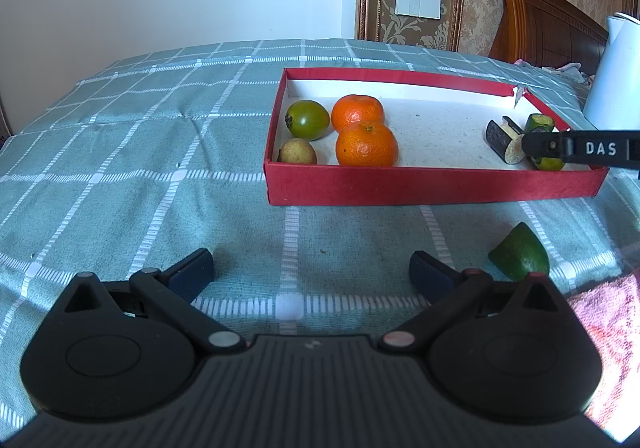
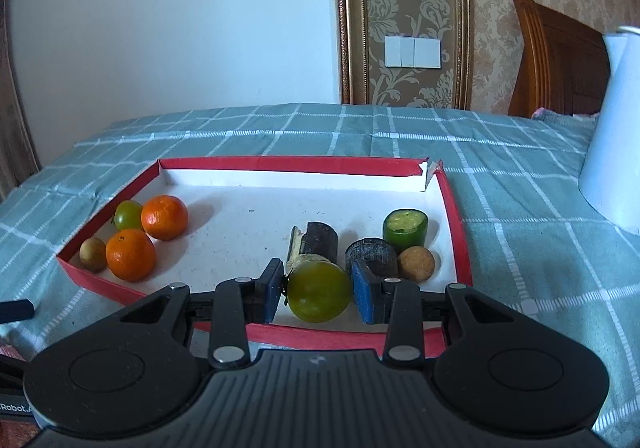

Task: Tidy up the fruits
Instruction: 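Carry the green tomato into the box beside the eggplant pieces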

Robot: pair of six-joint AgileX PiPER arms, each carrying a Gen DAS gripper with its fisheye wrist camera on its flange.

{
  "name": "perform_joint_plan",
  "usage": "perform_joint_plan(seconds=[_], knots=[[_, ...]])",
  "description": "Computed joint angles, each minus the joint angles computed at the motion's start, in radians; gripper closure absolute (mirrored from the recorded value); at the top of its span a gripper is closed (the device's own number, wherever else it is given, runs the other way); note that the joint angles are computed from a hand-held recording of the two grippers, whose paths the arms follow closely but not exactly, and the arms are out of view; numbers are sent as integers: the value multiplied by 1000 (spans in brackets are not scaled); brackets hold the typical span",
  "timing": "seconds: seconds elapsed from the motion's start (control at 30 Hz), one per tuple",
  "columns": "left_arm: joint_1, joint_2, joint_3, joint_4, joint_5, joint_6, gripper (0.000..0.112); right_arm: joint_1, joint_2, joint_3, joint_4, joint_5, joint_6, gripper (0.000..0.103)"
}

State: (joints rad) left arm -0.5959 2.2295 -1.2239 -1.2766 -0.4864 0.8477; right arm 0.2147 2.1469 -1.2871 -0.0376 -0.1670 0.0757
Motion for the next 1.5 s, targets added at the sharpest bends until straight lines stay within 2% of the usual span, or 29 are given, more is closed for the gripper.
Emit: perform_joint_plan(seconds=[0.1,0.23,0.37,0.77,0.97,1.03,1.13,1.27,1.33,1.5], knots=[[1,-1,1,1,0,-1,9,22,8,-7,180,1,-201,66],[1,-1,1,2,1,-1,9,39,28,-40,311,36,-341,66],[0,0,0,-1,0,1,9,41,44,-60,345,49,-368,66],[2,1,0,2,1,-1,9,27,60,-85,255,72,-259,65],[2,0,0,2,1,0,9,20,65,-80,104,55,-90,64],[2,0,-1,0,1,1,9,21,65,-78,114,51,-105,64],[2,0,0,1,1,0,9,18,65,-73,94,43,-86,61],[2,1,-1,2,1,0,9,13,61,-60,160,28,-147,49],[3,1,-1,3,1,-1,9,8,58,-51,97,19,-81,46],[1,2,-2,1,1,0,9,3,37,-3,66,-32,-55,40]])
